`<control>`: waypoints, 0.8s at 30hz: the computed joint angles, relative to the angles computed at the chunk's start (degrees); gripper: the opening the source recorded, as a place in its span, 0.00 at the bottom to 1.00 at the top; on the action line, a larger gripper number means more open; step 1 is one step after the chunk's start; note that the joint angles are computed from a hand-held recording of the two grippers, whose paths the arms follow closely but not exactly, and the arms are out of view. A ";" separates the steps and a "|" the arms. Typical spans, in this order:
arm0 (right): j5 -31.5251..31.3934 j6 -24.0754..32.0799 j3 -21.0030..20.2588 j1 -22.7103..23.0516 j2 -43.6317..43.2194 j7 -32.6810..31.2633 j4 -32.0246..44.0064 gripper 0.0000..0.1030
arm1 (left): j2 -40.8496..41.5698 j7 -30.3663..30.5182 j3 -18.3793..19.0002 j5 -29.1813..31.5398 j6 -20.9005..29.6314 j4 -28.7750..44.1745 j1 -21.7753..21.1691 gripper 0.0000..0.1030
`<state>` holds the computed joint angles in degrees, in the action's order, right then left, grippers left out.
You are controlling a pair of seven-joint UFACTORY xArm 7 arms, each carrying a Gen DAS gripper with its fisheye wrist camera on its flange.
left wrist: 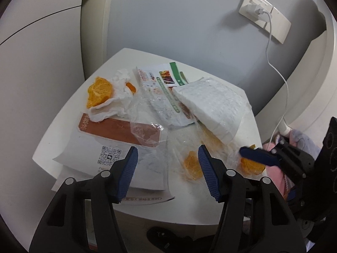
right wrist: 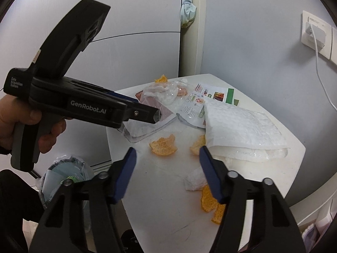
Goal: Collect trash
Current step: 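Reach the left gripper to the clear plastic bag and close on it, then lift the clear plastic bag with the left gripper and carry it over the bin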
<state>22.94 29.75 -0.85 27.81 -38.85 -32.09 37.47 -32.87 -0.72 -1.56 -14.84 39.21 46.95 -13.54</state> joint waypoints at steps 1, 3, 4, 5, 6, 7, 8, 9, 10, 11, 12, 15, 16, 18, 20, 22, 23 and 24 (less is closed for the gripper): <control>-0.06 0.33 -0.01 -0.02 0.24 0.09 0.19 0.43 | -0.09 0.18 -0.05 0.13 -0.44 -0.14 -0.01 0.43; -0.34 1.17 0.18 -0.29 0.55 0.42 0.50 0.35 | 0.09 0.03 -0.06 0.17 -0.66 -0.02 0.01 0.34; -0.34 1.65 0.10 -0.31 0.67 0.41 0.61 0.29 | 0.24 0.19 0.17 -0.09 -0.68 0.12 -0.16 0.29; -0.32 1.94 0.20 -0.39 0.53 0.49 0.52 0.25 | 0.33 0.05 0.12 -0.11 -0.82 0.19 -0.11 0.24; -0.29 1.99 0.32 -0.44 0.46 0.56 0.45 0.23 | 0.41 0.01 0.17 -0.24 -0.92 0.21 -0.17 0.22; -0.23 2.01 0.42 -0.52 0.33 0.70 0.32 0.21 | 0.46 0.09 0.33 -0.59 -0.92 0.27 -0.38 0.20; -0.15 2.05 0.46 -0.56 0.14 0.83 0.17 0.18 | 0.49 0.28 0.46 -0.91 -1.00 0.29 -0.62 0.17; -0.21 1.89 0.62 -0.71 -0.01 1.03 0.02 0.17 | 0.53 0.32 0.42 -0.96 -1.04 0.36 -0.65 0.14; -0.29 1.67 0.76 -0.89 -0.11 1.29 -0.11 0.14 | 0.49 0.11 0.14 -0.77 -1.22 0.31 -0.51 0.08; -0.33 1.59 0.78 -1.01 -0.15 1.56 -0.11 0.11 | 0.48 -0.05 -0.01 -0.75 -1.45 0.34 -0.51 0.06; -0.39 1.45 0.83 -1.15 -0.24 1.86 -0.17 0.10 | 0.33 -0.08 -0.04 -0.85 -1.86 0.21 -0.60 0.06; 0.03 1.24 0.25 -0.94 -0.16 2.07 0.15 0.05 | -0.13 0.21 0.19 -1.29 -2.66 -0.03 -1.13 0.02; 0.13 1.29 0.11 -0.91 -0.32 2.15 0.25 0.04 | -0.10 0.26 0.22 -1.32 -2.65 0.08 -1.23 0.02; 0.21 1.06 0.04 -0.90 -0.46 2.28 0.54 0.04 | -0.01 0.43 0.12 -1.19 -2.53 0.55 -1.39 0.01; 0.15 0.96 0.10 -0.99 -0.67 2.58 0.94 0.04 | -0.05 0.28 -0.06 -1.11 -2.54 0.99 -1.43 0.01; 0.23 1.06 -0.01 -0.93 -0.98 2.85 1.34 0.04 | -0.06 -0.34 -0.62 -0.46 -2.66 1.52 -1.10 0.01; 0.27 1.13 -0.07 -0.90 -1.08 2.98 1.64 0.04 | -0.10 -0.56 -0.90 -0.19 -2.68 2.03 -1.11 0.01; 0.27 1.20 -0.06 -0.92 -1.27 3.16 1.82 0.03 | -0.23 -0.72 -1.02 -0.03 -2.70 2.30 -1.17 0.01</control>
<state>23.21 30.95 -0.92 26.89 -40.12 -28.93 39.28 -33.10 -1.44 -2.58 -14.87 36.50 49.25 -14.71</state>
